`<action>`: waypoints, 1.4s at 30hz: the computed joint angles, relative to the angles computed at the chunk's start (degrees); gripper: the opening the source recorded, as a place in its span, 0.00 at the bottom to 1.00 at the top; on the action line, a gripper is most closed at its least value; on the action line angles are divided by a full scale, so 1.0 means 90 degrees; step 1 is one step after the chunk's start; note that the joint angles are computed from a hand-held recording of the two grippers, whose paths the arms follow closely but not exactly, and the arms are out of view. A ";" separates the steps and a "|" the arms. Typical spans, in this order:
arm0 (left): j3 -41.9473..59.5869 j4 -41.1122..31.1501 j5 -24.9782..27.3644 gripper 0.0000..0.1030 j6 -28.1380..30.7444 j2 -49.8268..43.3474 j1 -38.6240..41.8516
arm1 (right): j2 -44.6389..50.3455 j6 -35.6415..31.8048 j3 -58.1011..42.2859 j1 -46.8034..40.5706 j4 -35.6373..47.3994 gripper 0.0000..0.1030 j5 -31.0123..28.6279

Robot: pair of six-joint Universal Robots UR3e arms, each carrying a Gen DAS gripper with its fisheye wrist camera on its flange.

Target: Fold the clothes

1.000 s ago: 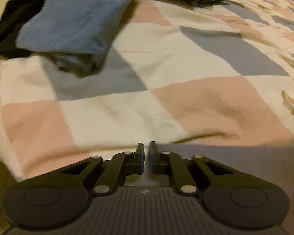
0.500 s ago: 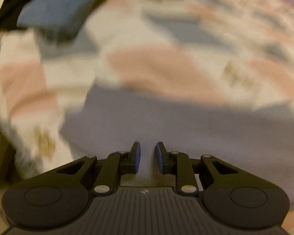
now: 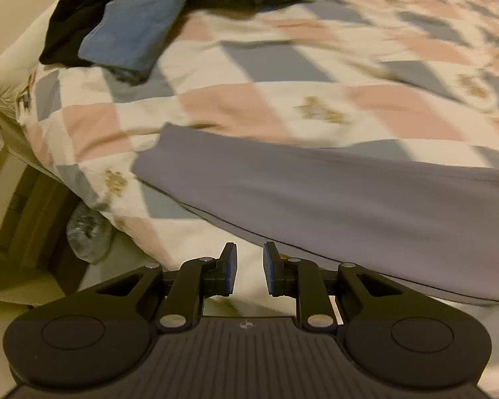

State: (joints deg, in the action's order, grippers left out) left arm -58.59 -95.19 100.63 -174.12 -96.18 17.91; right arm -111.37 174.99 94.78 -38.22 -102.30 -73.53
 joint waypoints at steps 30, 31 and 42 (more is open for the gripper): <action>-0.2283 0.0061 -0.3196 0.49 0.0450 0.1998 0.2912 | -0.0009 0.1041 -0.0801 0.2161 0.1134 0.71 -0.0334; -0.2614 0.0346 -0.3334 0.49 0.0384 0.1920 0.3258 | 0.0284 0.1216 -0.0885 0.2519 0.0993 0.71 -0.0526; -0.3702 0.3831 -0.3730 0.50 -0.0461 -0.0805 0.4187 | 0.4608 0.2243 -0.4020 0.5236 0.0588 0.76 -0.1055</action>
State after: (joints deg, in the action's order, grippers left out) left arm -91.91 -60.71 67.06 -178.26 -103.43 55.59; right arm -69.89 195.19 58.60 8.90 -97.01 -83.03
